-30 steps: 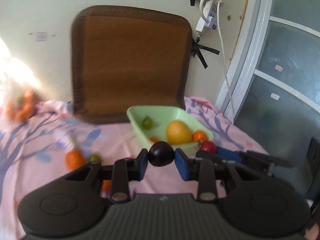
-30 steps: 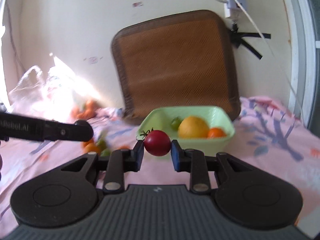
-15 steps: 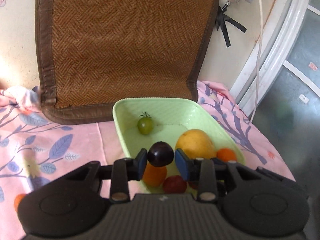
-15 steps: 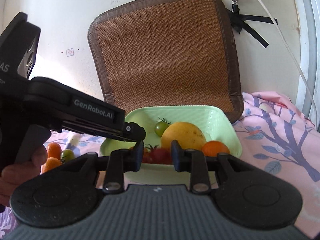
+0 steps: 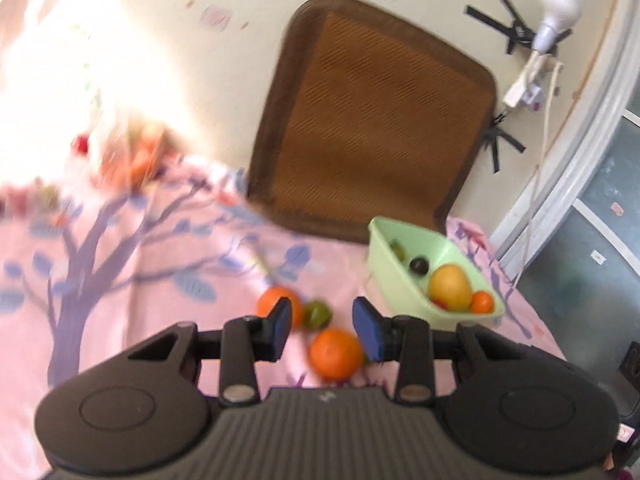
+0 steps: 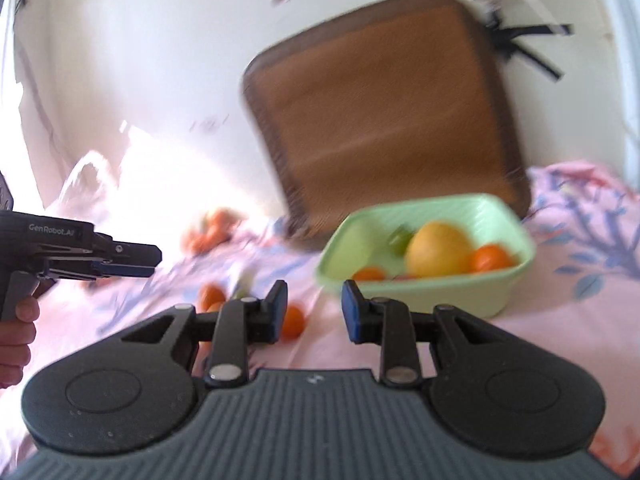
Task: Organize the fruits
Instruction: 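Carry both tomatoes over the green basket and open both grippers, then grasp an orange with the left gripper while the right grasps an orange tomato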
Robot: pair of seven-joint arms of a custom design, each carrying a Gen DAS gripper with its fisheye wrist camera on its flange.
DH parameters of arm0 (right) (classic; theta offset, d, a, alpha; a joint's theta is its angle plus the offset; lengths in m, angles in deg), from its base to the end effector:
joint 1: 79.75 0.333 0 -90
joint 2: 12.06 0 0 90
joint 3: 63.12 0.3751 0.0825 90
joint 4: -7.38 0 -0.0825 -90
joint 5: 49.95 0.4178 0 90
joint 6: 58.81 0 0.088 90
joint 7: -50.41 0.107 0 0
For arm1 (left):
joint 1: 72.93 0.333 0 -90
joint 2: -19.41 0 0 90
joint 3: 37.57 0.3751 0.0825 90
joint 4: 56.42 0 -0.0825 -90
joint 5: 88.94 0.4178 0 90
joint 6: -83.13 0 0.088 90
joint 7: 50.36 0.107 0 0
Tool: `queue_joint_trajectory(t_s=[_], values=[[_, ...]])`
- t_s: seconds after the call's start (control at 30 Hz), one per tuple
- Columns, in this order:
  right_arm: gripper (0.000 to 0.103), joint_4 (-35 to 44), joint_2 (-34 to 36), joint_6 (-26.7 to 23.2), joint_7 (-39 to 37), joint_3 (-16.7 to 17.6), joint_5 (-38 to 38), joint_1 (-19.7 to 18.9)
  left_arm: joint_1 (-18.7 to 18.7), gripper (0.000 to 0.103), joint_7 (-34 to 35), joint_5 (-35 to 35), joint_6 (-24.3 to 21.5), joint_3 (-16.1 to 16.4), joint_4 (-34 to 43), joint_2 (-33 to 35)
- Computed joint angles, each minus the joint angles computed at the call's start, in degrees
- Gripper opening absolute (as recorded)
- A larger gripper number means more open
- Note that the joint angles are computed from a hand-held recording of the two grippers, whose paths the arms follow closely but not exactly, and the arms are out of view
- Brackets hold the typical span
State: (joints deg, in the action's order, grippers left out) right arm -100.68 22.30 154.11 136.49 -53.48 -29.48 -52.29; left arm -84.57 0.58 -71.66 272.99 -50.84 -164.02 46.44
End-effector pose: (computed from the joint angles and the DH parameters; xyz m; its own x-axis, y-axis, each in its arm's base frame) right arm 0.6176 0.3798 0.3577 0.3346 -0.9108 -0.2418 -0.4304 0.0805 -0.8990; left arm 0.6632 -0.3134 0.4135 -0.1937 -0.8817 0.4302 -0.6768 -0.1974 -0.7092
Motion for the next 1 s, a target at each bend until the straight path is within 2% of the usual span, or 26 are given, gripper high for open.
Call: queue_joint_trajectory(t_s=[0.13, 0.17, 0.2, 0.23, 0.3, 0.33, 0.43, 0.57, 0.6, 0.63, 0.67, 0.7, 0.73, 0.77, 0.8, 0.83, 0.9, 0.97, 1.0], values=[[0.032, 2.78, 1.1, -5.58, -1.54, -0.25, -0.14, 1.29, 7.74, 0.035, -0.18, 1.1, -1.59, -9.45, 1.1, 3.69], [0.032, 3.6, 1.34, -6.62, -2.47, -1.43, 1.04, 2.53, 8.3, 0.04, 0.2, 1.44, -1.95, -10.45, 1.94, 4.55], [0.032, 4.55, 1.65, -7.76, -3.62, -2.9, 2.54, 3.96, 7.53, 0.051, 0.35, 1.43, -1.89, -9.96, 2.53, 5.03], [0.032, 5.37, 1.88, -8.86, -4.51, -4.06, 3.91, 5.05, 6.89, 0.056, 0.43, 1.35, -1.84, -9.56, 3.17, 5.51], [0.033, 7.09, 2.48, -10.97, -5.12, -5.19, 6.0, 5.89, 8.16, 0.058, 0.97, 1.82, -1.69, -11.54, 4.13, 6.81], [0.033, 7.63, 2.67, -11.8, -4.63, -4.62, 6.28, 5.28, 8.77, 0.058, 1.29, 2.06, -1.94, -12.56, 4.81, 7.58], [0.033, 8.93, 3.65, -12.98, -0.95, 0.19, 4.1, 0.47, 6.73, 0.058, 1.49, 1.53, -3.0, -10.92, 6.78, 8.68], [0.034, 11.5, 5.21, -14.78, 3.05, 1.39, 3.67, -0.82, 4.39, 0.056, 1.28, 0.25, -3.13, -8.53, 7.99, 9.51], [0.038, 12.43, 5.55, -15.93, 3.69, 0.18, 4.37, 0.15, 3.87, 0.052, 1.16, 0.0, -2.99, -7.93, 8.12, 9.64], [0.043, 13.71, 6.1, -16.77, 4.23, -2.51, 5.97, 2.44, 3.28, 0.049, 1.05, -0.17, -3.04, -7.25, 8.2, 9.67], [0.048, 14.38, 6.34, -17.18, 4.77, -5.09, 7.51, 4.58, 2.07, 0.042, 0.76, -0.47, -3.18, -5.81, 8.21, 9.49], [0.048, 15.09, 6.52, -17.92, 4.15, -6.33, 9.65, 5.67, 1.61, 0.042, 0.81, -0.44, -2.7, -5.17, 8.03, 9.5], [0.047, 15.23, 6.63, -18.23, 5.79, -5.58, 8.13, 4.76, 1.74, 0.042, 0.77, -0.44, -2.05, -5.24, 7.68, 9.44], [0.041, 15.61, 6.84, -18.83, 6.16, -4.53, 7.6, 3.74, 2.14, 0.041, 0.59, -0.48, -1.87, -5.63, 7.25, 9.19], [0.031, 15.52, 6.84, -19.36, 6.42, -1.93, 6.45, 1.45, 2.37, 0.041, 0.28, -0.59, -1.46, -5.78, 6.57, 8.69], [0.031, 14.87, 6.74, -19.03, 8.4, 0.55, 3.75, -0.81, 2.64, 0.041, 0.08, -0.48, -0.36, -5.88, 5.5, 8.02], [0.031, 12.75, 5.66, -17.18, 8.34, 2.29, 4.68, -1.9, 2.11, 0.041, -0.41, -0.12, 2.62, -4.66, 2.33, 5.72], [0.031, 8.65, 4.07, -12.62, 10.13, 5.82, 2.68, -4.7, 0.75, 0.041, -0.81, 0.16, 5.14, -2.57, -1.54, 2.71], [0.031, 5.92, 2.83, -9.87, 11.08, 6.48, 1.77, -5.14, -0.55, 0.041, -0.77, 0.01, 6.0, -1.01, -3.7, 0.96]])
